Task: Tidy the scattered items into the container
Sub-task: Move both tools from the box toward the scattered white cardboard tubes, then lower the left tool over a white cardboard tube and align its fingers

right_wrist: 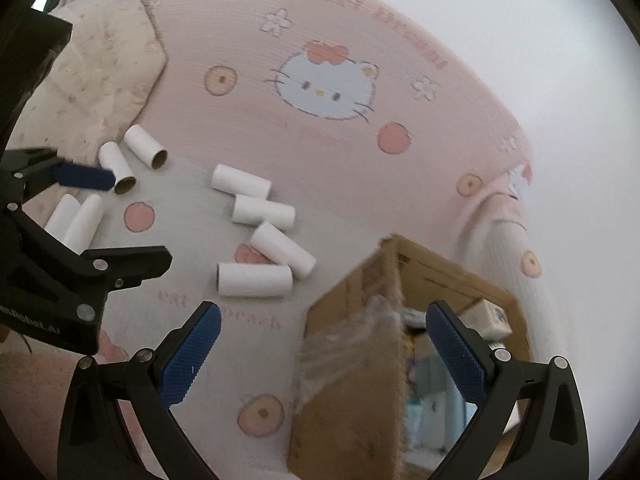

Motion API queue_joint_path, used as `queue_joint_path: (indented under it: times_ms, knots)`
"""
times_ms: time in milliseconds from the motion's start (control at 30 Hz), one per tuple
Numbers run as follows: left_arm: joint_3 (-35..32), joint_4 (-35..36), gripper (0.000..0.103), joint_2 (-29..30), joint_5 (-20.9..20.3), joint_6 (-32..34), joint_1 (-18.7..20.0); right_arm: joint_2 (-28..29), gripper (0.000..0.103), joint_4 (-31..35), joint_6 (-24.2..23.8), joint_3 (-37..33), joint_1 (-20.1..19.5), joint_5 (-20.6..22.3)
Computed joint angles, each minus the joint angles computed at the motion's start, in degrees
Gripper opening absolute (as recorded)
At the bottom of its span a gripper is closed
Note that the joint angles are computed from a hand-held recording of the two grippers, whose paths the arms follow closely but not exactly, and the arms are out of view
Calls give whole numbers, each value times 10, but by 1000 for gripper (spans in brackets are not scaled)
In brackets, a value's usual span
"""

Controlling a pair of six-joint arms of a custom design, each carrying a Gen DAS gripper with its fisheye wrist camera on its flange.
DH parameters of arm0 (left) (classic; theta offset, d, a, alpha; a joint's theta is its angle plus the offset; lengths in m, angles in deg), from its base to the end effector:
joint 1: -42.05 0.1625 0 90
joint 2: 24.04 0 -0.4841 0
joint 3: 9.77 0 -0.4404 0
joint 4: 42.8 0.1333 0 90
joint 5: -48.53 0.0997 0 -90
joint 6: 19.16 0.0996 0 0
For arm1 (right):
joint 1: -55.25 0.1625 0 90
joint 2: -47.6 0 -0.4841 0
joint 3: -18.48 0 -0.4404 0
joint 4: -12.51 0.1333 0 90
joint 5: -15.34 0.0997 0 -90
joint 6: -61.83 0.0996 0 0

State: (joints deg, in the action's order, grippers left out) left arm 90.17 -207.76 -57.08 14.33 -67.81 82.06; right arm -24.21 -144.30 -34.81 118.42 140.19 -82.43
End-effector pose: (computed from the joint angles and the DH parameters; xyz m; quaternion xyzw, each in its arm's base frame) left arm -0.3861 -0.6057 -0.0201 -0.0226 0.8819 -0.3945 0.2572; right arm 0.0595 -0.6869 0.4000 0.6591 -0.6725 0.1590 0.2966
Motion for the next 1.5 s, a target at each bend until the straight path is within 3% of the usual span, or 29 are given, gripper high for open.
queue_joint_path:
  times_ms: [167,267,367,467,533,600,667,700,733,767,833,933,967,1033,1167,1233,1400,1500]
  knots:
    - [27,8,103,-12,-4,-53,14,7,102,-2,-16,19,-9,35]
    - [28,29,101,-16,-6,-72,24,15,102,-23,-57,39,-15,46]
    - [11,79,96,-13,10,-66,34,35,102,-92,-120,65,-23,35]
    - [3,52,93,-5,10,-19,43,62,102,-182,-180,87,-33,34]
    - [0,30,89,-1,1,1,53,80,101,-217,-186,88,-36,32]
    - [1,0,86,2,-13,20,62,99,98,-222,-150,74,-32,8]
    - [4,-36,79,7,-22,42,70,118,79,-223,-109,58,-27,-22]
    - [3,-51,77,11,-27,52,72,125,55,-231,-98,55,-27,-25]
    - [2,-59,73,14,-31,60,75,133,41,-241,-83,50,-27,-30]
    - [0,-64,69,18,-32,66,78,142,39,-245,-62,42,-25,-45]
    - [-9,-68,61,27,-33,76,83,158,37,-239,-36,27,-22,-77]
    - [-25,-78,48,38,-60,91,99,184,34,-279,-49,15,-24,-110]
    - [-30,-81,44,40,-69,92,104,185,31,-264,-38,10,-25,-118]
    - [-42,-85,43,46,-91,92,115,186,24,-230,-10,-2,-24,-132]
    - [-60,-103,42,60,-121,113,126,195,24,-217,-19,-11,-23,-134]
    - [-68,-102,42,65,-138,130,130,200,25,-209,-2,-21,-23,-130]
    - [-84,-76,45,76,-133,141,136,210,25,-20,153,-91,-16,-173]
    - [-78,-105,50,72,-167,125,146,216,25,34,166,-110,-16,-178]
